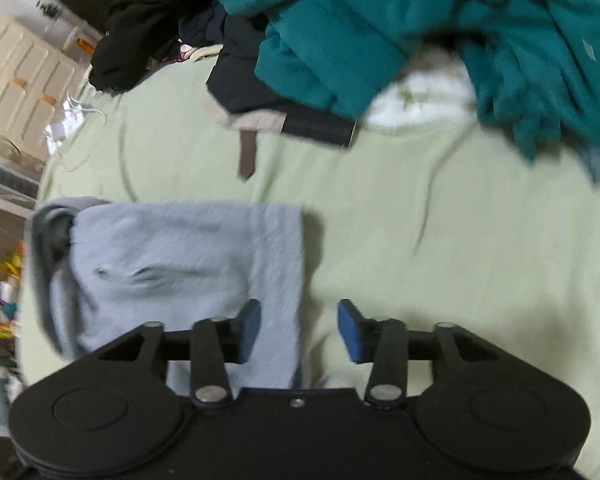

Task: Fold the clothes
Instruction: 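Open both grippers to drop the hoodie onto the bed, then move both open grippers back over the dropped hoodie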

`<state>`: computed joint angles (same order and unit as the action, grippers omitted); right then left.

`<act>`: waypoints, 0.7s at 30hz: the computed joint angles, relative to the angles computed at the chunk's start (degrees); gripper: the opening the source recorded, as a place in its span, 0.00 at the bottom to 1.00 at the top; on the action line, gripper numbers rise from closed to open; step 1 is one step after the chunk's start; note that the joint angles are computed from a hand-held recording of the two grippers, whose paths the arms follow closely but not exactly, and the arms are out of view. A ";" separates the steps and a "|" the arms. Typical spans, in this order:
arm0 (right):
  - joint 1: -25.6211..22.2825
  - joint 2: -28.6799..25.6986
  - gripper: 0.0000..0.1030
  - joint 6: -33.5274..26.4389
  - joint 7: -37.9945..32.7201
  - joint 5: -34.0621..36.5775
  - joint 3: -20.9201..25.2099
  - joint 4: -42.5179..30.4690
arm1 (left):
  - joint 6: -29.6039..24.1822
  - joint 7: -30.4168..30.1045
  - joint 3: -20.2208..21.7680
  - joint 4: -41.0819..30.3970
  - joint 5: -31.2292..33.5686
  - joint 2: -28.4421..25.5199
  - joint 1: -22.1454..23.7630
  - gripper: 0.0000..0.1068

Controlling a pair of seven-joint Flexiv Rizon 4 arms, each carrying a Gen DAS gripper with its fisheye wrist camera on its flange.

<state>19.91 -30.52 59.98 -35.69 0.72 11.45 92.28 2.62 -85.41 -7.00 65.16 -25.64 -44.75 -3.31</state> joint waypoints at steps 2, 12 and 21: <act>0.22 2.13 0.74 1.91 1.87 3.22 1.93 3.12 | -1.79 -0.44 -0.24 -0.86 -0.45 -0.01 0.46 0.89; 6.17 4.40 0.88 18.03 19.60 12.70 4.69 15.17 | 1.02 2.41 2.18 2.25 1.07 6.16 2.16 0.90; 10.17 1.36 0.24 31.80 24.96 12.82 3.19 16.50 | 17.75 2.92 6.29 7.69 9.76 10.78 2.19 0.90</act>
